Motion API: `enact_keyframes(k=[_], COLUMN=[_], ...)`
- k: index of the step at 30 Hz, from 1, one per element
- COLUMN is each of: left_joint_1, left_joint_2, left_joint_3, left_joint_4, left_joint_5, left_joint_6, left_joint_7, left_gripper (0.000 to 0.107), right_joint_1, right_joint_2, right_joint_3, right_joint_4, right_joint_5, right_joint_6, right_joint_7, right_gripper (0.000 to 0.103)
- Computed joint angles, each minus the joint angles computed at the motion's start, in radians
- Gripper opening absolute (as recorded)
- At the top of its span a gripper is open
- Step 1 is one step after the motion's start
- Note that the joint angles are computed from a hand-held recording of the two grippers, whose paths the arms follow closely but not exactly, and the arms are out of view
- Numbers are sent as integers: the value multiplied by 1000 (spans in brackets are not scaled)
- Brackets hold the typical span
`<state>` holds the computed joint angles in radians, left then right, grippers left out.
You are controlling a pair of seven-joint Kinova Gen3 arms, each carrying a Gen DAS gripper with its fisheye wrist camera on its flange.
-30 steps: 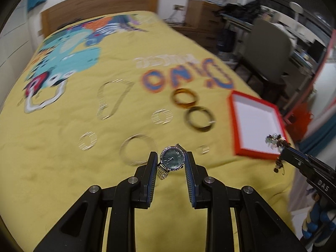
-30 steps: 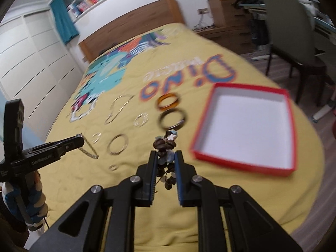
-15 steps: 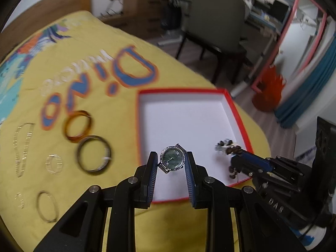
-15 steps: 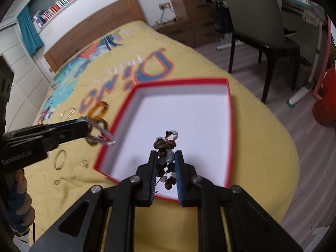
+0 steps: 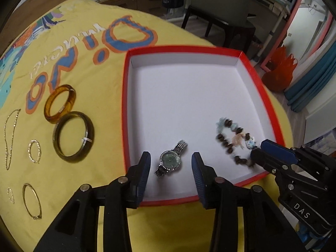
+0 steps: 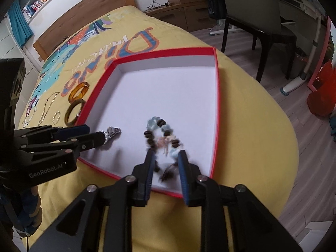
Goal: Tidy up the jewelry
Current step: 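Open both tools to release the bracelet and watch in the box, then withdraw both tools from the box toward the rings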
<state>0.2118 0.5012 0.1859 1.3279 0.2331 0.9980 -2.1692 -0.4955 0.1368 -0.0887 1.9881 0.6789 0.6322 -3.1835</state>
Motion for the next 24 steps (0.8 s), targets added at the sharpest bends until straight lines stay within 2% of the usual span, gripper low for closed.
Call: enact_keyframes(k=[2, 4, 11, 14, 18, 24], left_joint_1=[-20, -39, -138, -179, -257, -366], left_joint_2=[-15, -38, -199, -259, -333, -381], left_joint_3=[8, 10, -3, -30, -79, -169], left_joint_4=[-1, 15, 171, 218, 289, 355], left_joint_5=[16, 39, 131, 158, 217, 274], left_joint_6=[2, -7, -84, -79, -71, -53], left_joint_7=[-16, -37, -166, -211, -312, -414], left_gripper=[46, 46, 47, 54, 55, 55], right_joint_1=[-14, -27, -88, -135, -195, -287], right_joint_2=[-13, -25, -66, -65, -46, 0], right_joint_3=[-6, -18, -95, -133, -163, -173], right_joint_4=[-6, -17, -70, -102, -141, -202], right_joint_5=[14, 26, 96, 141, 188, 249], right_joint_6=[27, 64, 197, 258, 310, 352], right_joint_7=[-16, -34, -127, -190, -243, -260], right_gripper=[31, 31, 32, 40, 41, 41])
